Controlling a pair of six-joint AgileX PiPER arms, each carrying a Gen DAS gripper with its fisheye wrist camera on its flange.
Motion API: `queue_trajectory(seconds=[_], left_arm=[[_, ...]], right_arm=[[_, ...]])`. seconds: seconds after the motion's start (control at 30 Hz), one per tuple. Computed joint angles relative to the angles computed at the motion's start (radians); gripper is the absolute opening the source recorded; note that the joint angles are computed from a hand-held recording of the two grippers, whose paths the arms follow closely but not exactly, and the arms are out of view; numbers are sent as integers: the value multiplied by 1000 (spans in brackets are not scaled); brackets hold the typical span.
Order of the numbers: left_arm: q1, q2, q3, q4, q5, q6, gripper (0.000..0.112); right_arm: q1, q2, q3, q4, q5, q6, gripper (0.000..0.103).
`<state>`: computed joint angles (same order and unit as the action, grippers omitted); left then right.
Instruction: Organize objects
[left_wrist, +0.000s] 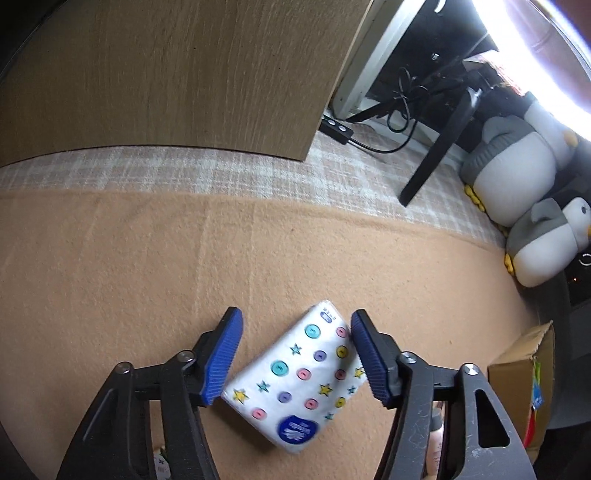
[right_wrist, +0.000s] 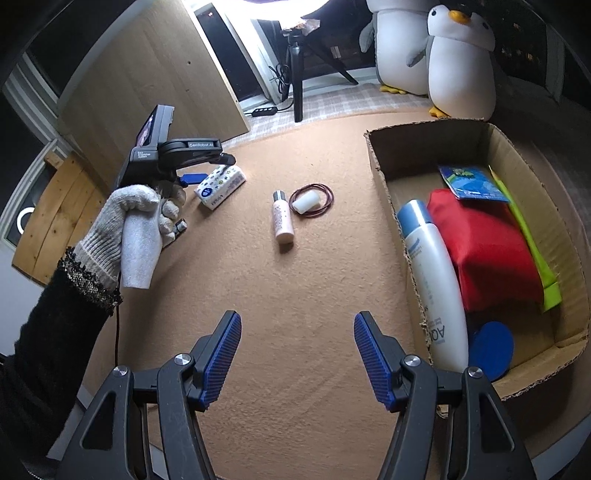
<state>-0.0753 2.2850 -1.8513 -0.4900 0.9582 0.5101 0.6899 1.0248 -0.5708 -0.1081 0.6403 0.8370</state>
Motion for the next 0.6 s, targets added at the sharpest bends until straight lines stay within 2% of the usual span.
queue_trajectory(seconds=[0.07, 0.13, 0.27, 0.47, 0.6], left_arm=[[3, -22, 40, -13, -15, 26, 55], [7, -51, 96, -26, -38, 56, 54], [28, -103, 207, -70, -61, 128, 53], [65, -229, 447, -134, -136, 281, 52], [112, -317, 592, -181, -153, 385, 52]], right_arm=[[-6, 4, -2, 7, -2, -11, 60], [-5, 9, -6, 8, -6, -17, 60], [5, 28, -15, 8, -21, -20, 60], [11, 49, -27, 15, -38, -37, 60], [2, 53, -29, 28, -47, -55, 60]])
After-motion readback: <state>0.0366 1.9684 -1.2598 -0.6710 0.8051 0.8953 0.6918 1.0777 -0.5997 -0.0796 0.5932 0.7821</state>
